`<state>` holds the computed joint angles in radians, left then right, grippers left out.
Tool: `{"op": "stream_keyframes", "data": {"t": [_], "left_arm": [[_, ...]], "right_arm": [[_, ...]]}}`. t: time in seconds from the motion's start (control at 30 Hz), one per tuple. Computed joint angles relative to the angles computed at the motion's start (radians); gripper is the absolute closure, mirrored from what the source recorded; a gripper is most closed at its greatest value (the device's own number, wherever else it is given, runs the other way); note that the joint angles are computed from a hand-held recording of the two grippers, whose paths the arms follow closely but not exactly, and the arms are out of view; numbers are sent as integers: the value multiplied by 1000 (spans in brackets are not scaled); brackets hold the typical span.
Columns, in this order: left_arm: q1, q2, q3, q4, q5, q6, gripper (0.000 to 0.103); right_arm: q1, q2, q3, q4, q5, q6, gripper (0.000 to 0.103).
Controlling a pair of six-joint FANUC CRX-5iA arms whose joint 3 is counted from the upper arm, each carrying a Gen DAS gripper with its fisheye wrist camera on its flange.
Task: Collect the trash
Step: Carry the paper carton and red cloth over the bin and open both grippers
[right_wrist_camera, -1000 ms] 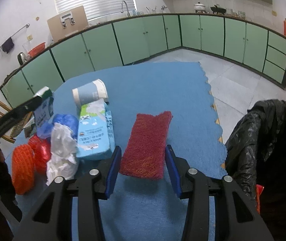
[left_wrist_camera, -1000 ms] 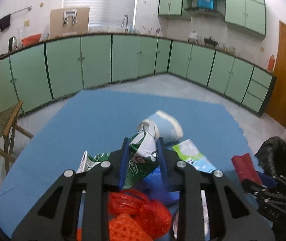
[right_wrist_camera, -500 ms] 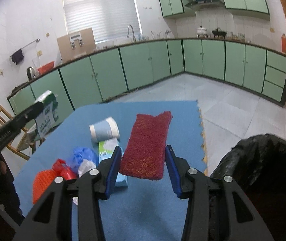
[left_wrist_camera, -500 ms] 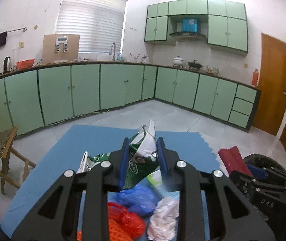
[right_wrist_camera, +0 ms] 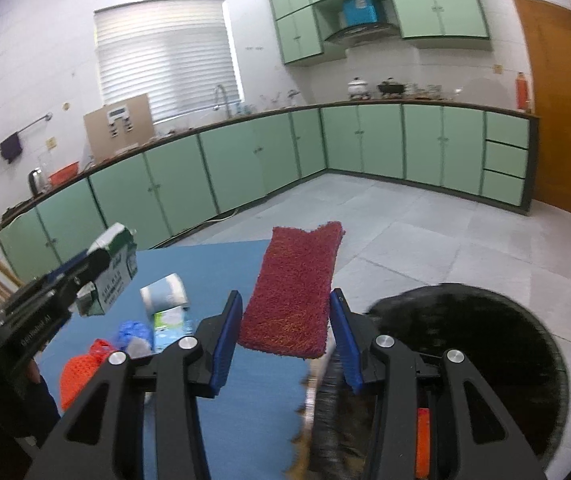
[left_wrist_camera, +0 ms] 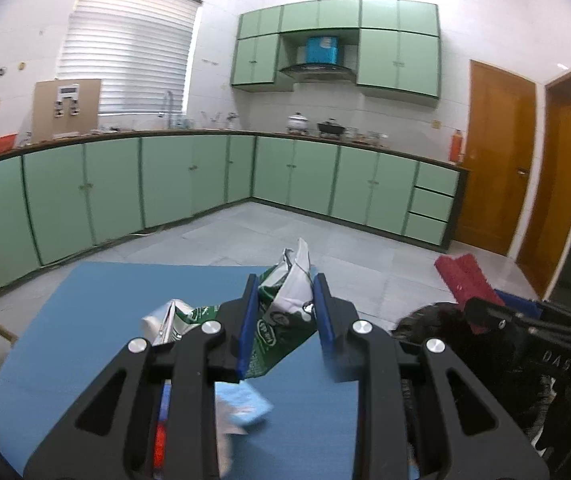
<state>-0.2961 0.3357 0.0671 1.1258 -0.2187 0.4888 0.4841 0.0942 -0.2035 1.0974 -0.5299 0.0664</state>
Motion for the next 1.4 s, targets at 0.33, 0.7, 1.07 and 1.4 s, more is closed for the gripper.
{"op": "stream_keyframes", "data": {"t": [0.33,0.7,1.07,1.4], "left_arm": [[-122,54,28,132,-49,-142,77],[-210,138,83,129,-120,-161,77],[-216,273,243,-74,-258,16,76],[-195,283,264,-122,-223,70,26]], "right_arm": [[-35,-137,-127,48,-125,-66,59],[-72,-203,-211,-10,-219,-47,59],[-136,-204,-265,-84,-214,-45,58],[-141,-205,-293,-62,-260,-108,10]]}}
